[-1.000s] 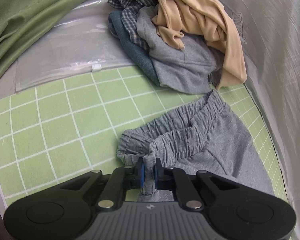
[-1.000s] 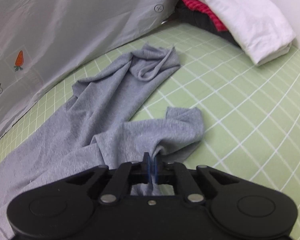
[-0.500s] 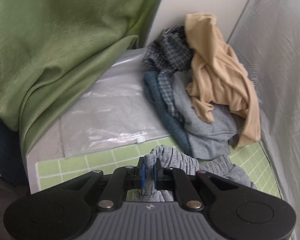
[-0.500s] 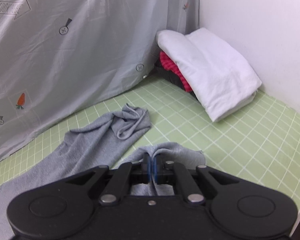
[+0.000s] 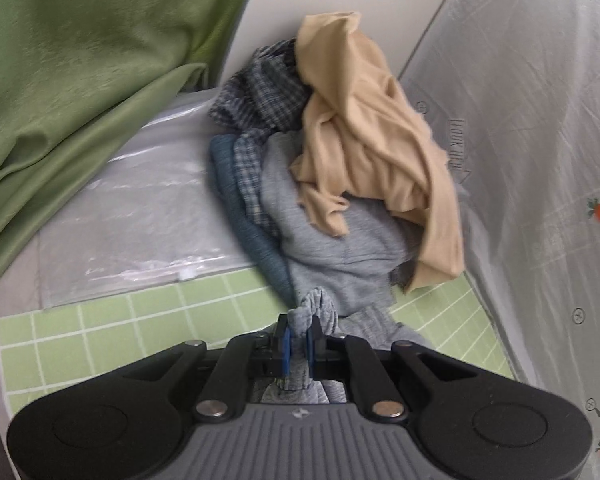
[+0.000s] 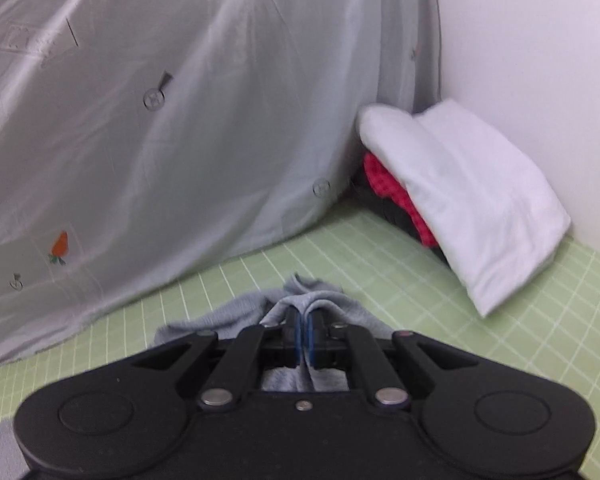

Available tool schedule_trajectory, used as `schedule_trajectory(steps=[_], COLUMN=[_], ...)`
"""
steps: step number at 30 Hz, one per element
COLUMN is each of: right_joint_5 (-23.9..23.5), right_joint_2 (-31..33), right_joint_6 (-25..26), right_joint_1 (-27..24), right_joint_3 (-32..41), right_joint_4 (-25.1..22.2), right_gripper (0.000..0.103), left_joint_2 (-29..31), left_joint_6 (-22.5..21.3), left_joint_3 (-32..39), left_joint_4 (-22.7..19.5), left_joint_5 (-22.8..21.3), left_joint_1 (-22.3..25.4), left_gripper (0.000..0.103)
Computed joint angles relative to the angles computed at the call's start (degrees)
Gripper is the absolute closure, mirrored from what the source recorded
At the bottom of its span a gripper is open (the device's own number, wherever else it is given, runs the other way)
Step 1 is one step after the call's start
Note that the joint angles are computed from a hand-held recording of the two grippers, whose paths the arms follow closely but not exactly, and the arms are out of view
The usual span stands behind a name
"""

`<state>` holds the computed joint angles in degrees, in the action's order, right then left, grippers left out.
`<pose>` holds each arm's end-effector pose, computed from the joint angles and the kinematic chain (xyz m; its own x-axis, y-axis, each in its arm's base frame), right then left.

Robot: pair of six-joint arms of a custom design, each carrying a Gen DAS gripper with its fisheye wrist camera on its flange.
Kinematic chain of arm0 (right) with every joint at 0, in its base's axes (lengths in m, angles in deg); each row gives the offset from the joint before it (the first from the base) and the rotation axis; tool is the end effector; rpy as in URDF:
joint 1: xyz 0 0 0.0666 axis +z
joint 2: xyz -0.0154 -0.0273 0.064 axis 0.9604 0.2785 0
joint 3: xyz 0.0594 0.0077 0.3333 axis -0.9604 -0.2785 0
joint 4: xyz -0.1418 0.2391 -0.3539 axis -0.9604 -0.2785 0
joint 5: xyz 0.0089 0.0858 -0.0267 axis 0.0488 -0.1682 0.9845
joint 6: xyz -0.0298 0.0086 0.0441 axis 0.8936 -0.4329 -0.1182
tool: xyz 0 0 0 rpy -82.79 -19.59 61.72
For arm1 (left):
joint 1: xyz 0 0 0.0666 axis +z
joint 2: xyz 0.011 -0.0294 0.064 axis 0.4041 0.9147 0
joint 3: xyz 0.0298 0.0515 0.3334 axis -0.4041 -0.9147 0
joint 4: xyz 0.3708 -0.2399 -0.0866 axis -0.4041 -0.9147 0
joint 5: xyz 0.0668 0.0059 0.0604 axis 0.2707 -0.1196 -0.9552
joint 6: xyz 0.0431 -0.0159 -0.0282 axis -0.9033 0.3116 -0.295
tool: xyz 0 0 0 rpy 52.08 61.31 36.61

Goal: Fold clothes
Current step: 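Grasp the waistband with the left gripper while the right gripper grasps the leg hem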

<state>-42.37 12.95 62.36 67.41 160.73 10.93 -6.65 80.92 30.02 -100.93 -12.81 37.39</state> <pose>0.6110 -0.0723 0.5521 -0.4491 0.3164 -0.8356 0.3183 0.9305 0.1813 0.4493 0.1188 0.5744 -0.0460 -0.8263 -0.5614 -0.8258 0.3477 -0.4441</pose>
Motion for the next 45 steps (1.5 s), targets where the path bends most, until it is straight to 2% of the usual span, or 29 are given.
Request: schedule_trajectory(steps=[3, 5, 6, 7, 10, 12, 13, 15, 20, 24, 26, 31, 34, 36, 39, 45], right_joint_5=[2.2, 3.3, 3.7, 4.0, 3.7, 4.2, 4.4, 4.3, -0.6, -2.0, -0.8, 5.4, 7.7, 7.6, 7.7, 9.8], right_joint_2=[-4.3, -7.5, -9.0, -9.9, -10.0, -10.3, -10.8, -11.7, -8.6, -3.3, -0.7, 3.7, 4.0, 3.4, 1.2, -5.2], right_joint_6=[1.7, 2.9, 3.5, 3.5, 1.4, -1.4, -2.4, -4.7, -9.9, -10.0, -9.5, -8.5, -6.5, -6.0, -7.6, -11.7], right_joint_1=[-0.4, -1.2, -1.6, -2.2, -3.6, -4.0, -3.9, -3.7, -3.0, -1.4, -0.3, 1.7, 2.0, 1.6, 0.8, -0.4], right_joint_3=[-4.2, -9.1, -11.6, -13.6, -16.8, -18.6, -19.5, -21.0, -17.7, -12.3, -9.8, -5.6, -5.3, -5.9, -7.9, -12.4], right_joint_4=[6.3, 7.2, 7.3, 5.9, -4.0, -8.4, -8.8, -9.4, -9.5, -12.3, -14.2, -17.8, -18.0, -17.6, -15.8, -11.3], right_gripper=[0.099, 0.099, 0.099, 0.099, 0.091, 0.080, 0.076, 0.061, 0.046, 0.043, 0.043, 0.048, 0.069, 0.094, 0.098, 0.100], left_joint_2=[-0.3, -1.0, -1.4, -1.8, -3.2, -4.4, -5.1, -6.3, -6.5, -6.1, -6.0, -6.4, -6.3, -6.1, -5.9, -6.6], left_joint_6=[-3.1, -4.1, -3.3, -1.5, 2.6, 4.5, 5.1, 6.0, 5.8, 6.0, 6.2, 6.7, 6.5, 6.3, 6.1, 5.7], left_joint_3=[0.8, 0.1, -0.8, -2.0, -5.8, -8.4, -9.5, -11.1, -11.6, -11.2, -11.3, -11.7, -11.6, -11.4, -11.1, -10.5], left_joint_4=[2.2, 1.0, -0.1, -1.9, -6.6, -8.6, -8.8, -8.9, -8.9, -9.2, -9.3, -9.4, -9.4, -9.6, -9.7, -8.9], left_joint_5=[-1.2, -3.2, -3.5, -2.9, -0.8, 0.1, 0.5, 1.1, 1.2, 1.1, 1.3, 1.8, 1.9, 1.9, 1.8, 0.8], left_joint_1=[-0.8, -1.1, -0.9, -0.5, 0.5, 0.8, 0.8, 0.8, 0.5, 0.1, 0.0, 0.1, 0.2, 0.2, 0.2, 0.4], left_gripper=[0.095, 0.095, 0.094, 0.094, 0.094, 0.094, 0.094, 0.093, 0.093, 0.092, 0.092, 0.091, 0.091, 0.091, 0.092, 0.093])
